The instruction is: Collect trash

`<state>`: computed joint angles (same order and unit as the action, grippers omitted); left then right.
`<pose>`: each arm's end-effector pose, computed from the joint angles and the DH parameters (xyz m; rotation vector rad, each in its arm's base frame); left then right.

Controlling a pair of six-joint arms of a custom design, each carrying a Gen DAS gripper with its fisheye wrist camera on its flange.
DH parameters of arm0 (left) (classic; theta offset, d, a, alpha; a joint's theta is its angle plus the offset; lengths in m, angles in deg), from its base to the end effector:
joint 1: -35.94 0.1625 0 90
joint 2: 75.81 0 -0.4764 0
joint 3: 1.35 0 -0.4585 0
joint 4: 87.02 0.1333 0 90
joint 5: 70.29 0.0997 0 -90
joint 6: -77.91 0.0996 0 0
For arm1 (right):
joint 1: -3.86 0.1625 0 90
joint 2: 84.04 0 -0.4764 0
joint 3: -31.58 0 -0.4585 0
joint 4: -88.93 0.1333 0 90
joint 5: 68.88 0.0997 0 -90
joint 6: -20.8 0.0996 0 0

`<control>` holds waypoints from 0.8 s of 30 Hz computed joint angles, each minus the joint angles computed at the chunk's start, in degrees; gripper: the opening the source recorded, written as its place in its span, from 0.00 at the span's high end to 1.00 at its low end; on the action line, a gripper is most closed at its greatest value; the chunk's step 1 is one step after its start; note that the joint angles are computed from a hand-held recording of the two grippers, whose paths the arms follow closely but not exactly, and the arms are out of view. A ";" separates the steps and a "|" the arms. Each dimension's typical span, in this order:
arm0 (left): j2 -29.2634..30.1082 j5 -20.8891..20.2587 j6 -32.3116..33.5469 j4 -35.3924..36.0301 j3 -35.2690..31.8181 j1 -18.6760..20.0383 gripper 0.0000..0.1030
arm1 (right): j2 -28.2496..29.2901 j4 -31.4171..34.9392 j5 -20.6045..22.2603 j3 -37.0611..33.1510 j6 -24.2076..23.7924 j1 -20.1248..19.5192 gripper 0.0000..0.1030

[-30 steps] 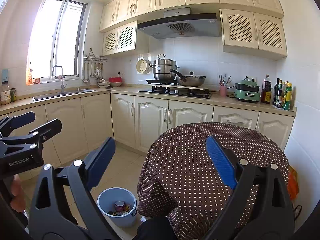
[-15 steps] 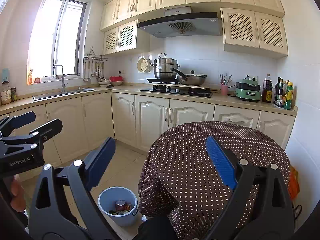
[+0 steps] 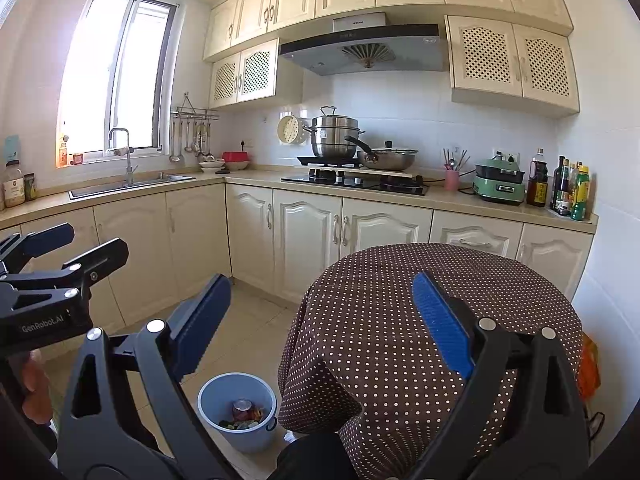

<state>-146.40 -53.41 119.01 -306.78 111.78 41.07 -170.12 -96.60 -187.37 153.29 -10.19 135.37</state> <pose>-0.4498 -0.2699 0.4028 0.3375 1.7552 -1.5224 0.4161 -0.3408 0.4130 1.1308 -2.1331 1.4262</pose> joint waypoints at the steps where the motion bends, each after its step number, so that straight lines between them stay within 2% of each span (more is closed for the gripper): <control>1: -0.07 0.00 0.13 -0.06 -0.03 0.01 0.09 | 0.05 0.10 -0.02 -0.08 -0.02 0.02 0.12; 24: -0.06 0.43 3.04 -2.24 -0.86 0.64 0.09 | 0.22 0.45 -0.45 -0.04 0.25 0.10 0.12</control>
<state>-146.46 -52.97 122.05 -309.02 110.92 41.71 -169.90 -96.15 -187.82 153.25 -9.93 135.47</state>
